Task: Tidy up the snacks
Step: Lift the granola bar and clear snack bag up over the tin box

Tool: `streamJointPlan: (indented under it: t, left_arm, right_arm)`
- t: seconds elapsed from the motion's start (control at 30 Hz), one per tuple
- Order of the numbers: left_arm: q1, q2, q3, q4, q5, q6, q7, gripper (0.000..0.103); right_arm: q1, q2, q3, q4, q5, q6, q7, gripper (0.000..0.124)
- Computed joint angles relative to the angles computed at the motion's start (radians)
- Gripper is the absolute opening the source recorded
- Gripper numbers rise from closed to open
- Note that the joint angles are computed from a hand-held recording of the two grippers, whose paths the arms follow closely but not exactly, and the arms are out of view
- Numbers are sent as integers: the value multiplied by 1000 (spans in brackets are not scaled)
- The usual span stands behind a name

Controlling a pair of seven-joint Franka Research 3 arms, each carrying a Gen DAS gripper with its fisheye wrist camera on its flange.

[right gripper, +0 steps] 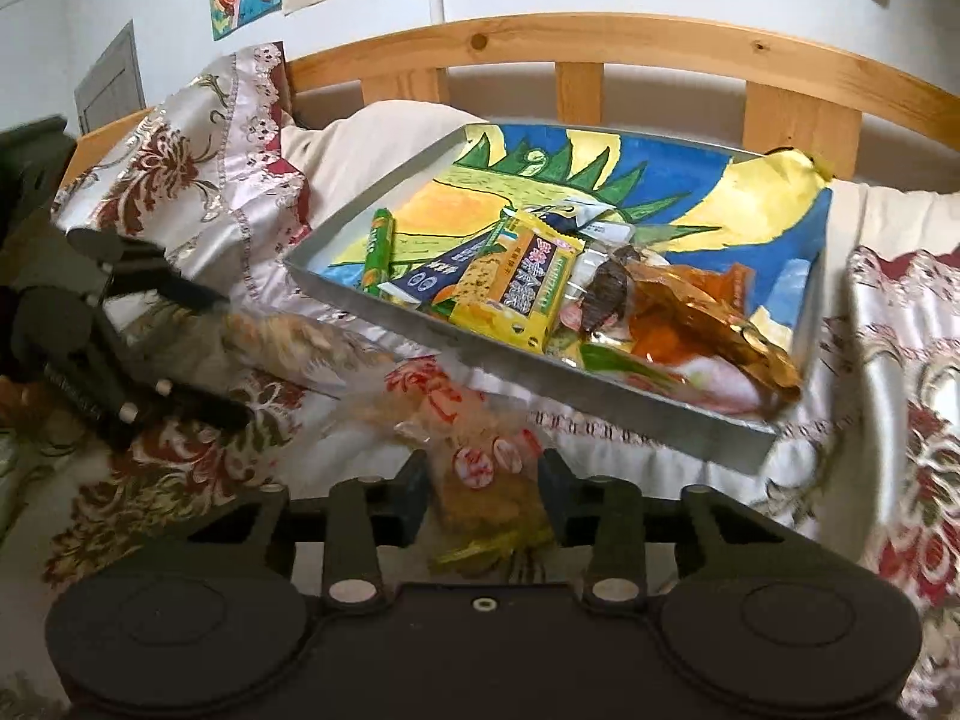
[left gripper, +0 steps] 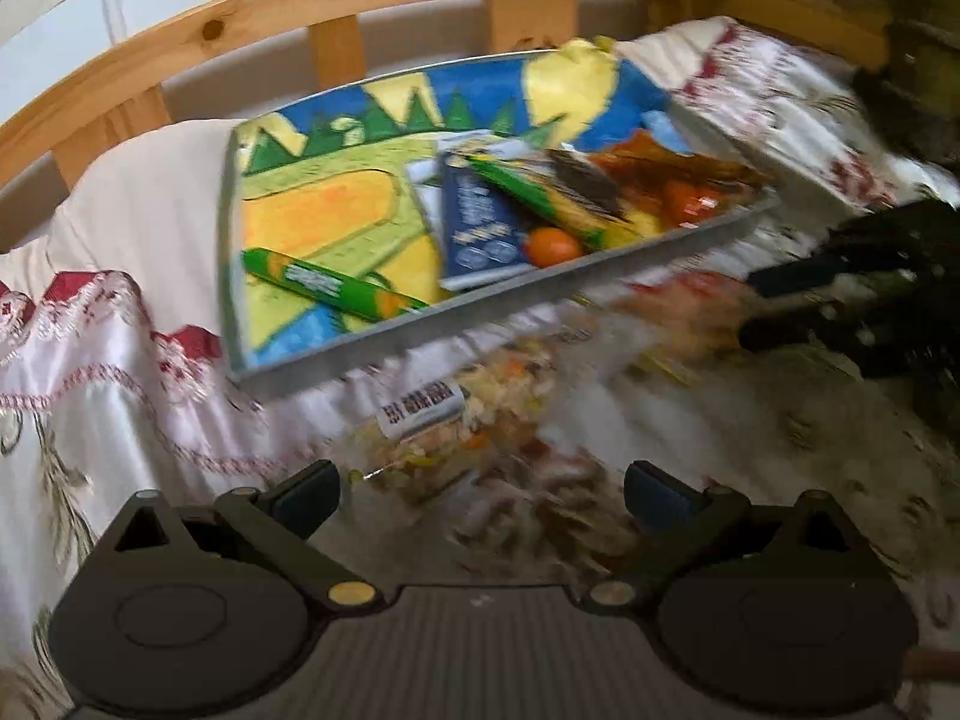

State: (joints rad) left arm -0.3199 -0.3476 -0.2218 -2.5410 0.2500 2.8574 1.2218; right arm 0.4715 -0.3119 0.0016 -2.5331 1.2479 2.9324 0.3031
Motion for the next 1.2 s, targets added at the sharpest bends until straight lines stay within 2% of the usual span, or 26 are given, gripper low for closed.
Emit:
streamJointPlan:
  t: [0.07, 0.13, 0.2, 0.27, 0.37, 0.57, 0.73, 0.83, 0.9, 1.0, 1.03, 1.1, 1.2]
  left_arm:
    - [-16, -23, -4, -17, 0, -4, 12, 102]
    - [-3, -43, -30, -26, 32, -12, -8, 102]
    - [33, -52, -70, -24, 94, -16, -45, 102]
    - [83, -51, -113, -13, 180, -14, -97, 102]
    - [131, -17, -149, 27, 281, -21, -174, 102]
    - [128, 105, -138, 127, 406, -63, -222, 102]
    - [76, 183, -89, 190, 383, -90, -174, 102]
    - [61, 203, -73, 201, 372, -84, -164, 102]
    - [50, 209, -61, 204, 339, -81, -142, 96]
    - [20, 200, -35, 191, 217, -76, -29, 82]
    - [22, 196, -38, 189, 218, -80, -27, 80]
    - [17, 187, -36, 186, 192, -101, 4, 66]
    - [18, 167, -43, 188, 181, -148, 14, 56]
  right_arm:
    - [-19, -38, 11, -27, -63, -15, 58, 40]
    - [-8, -64, 1, -44, -75, -22, 63, 43]
    - [16, -71, -14, -48, -51, -6, 28, 59]
    - [59, -61, -35, -42, 29, 42, -71, 76]
    - [76, -21, -39, -11, 131, 73, -192, 78]
    - [26, 76, 10, 54, 244, 64, -323, 78]
    - [-22, 99, 53, 66, 273, 53, -346, 78]
    - [-38, 105, 67, 68, 261, 55, -324, 72]
    - [-41, 105, 72, 68, 269, 62, -331, 68]
    - [-43, 98, 76, 64, 280, 58, -352, 62]
    - [-43, 95, 78, 62, 284, 59, -363, 57]
    - [-41, 88, 82, 58, 299, 62, -394, 51]
    - [-37, 78, 94, 52, 326, 86, -432, 47]
